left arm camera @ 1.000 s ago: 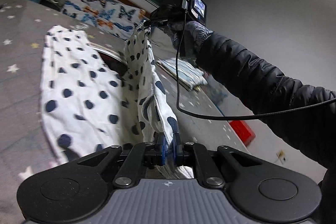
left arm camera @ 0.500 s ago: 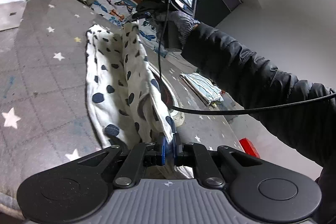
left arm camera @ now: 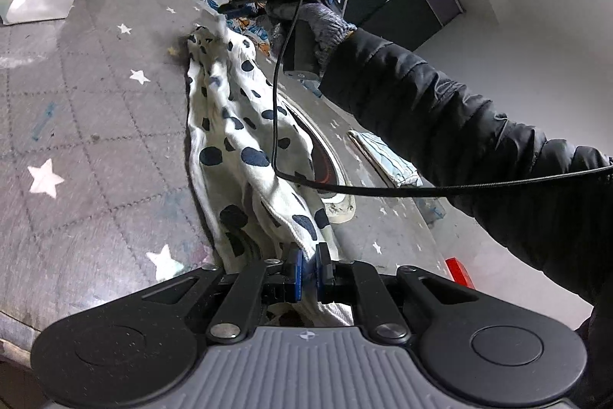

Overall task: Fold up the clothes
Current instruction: 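Lift the trousers by the waistband with both grippers, bringing the legs together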

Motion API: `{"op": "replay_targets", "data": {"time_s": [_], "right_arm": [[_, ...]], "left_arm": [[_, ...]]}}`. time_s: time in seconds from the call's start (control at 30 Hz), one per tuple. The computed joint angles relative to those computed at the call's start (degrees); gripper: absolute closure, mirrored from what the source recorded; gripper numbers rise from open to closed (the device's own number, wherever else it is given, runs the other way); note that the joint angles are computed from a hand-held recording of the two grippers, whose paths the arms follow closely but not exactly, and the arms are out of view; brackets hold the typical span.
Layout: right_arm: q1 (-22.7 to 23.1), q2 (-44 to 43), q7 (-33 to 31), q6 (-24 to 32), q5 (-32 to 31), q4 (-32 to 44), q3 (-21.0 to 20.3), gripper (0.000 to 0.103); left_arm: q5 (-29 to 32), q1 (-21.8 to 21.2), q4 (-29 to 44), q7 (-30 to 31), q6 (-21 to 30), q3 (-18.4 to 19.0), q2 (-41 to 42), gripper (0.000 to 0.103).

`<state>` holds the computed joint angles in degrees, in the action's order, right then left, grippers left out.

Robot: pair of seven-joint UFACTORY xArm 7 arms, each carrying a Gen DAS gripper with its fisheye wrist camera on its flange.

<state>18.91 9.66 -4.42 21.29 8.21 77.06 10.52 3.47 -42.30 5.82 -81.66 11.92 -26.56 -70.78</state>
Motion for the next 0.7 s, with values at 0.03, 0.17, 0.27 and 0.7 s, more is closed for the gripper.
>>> {"op": "replay_targets", "data": {"time_s": [0.03, 0.17, 0.27, 0.7], "right_arm": [[-0.30, -0.20, -0.81, 0.02, 0.72, -0.10, 0.22, 0.092], [-0.71, -1.30, -3.12, 0.86, 1.88, -0.59, 0.39, 0.092], [-0.19, -2.04, -2.37, 3.37, -0.42, -0.86, -0.35, 0.092], [0.99, -11.58, -11.10, 13.15, 3.60, -11.75, -0.40, 0.092]], "left_arm": [[-0.01, -0.08, 0.05, -0.01, 0.04, 0.01, 0.08, 0.096], [0.06, -0.17, -0.10, 0.36, -0.07, 0.41, 0.28, 0.096], [0.20, 0.20, -0.13, 0.78, -0.26, 0.61, 0.48, 0.096], [0.02, 0.89, 0.92, 0.89, 1.90, -0.01, 0.33, 0.094]]}}
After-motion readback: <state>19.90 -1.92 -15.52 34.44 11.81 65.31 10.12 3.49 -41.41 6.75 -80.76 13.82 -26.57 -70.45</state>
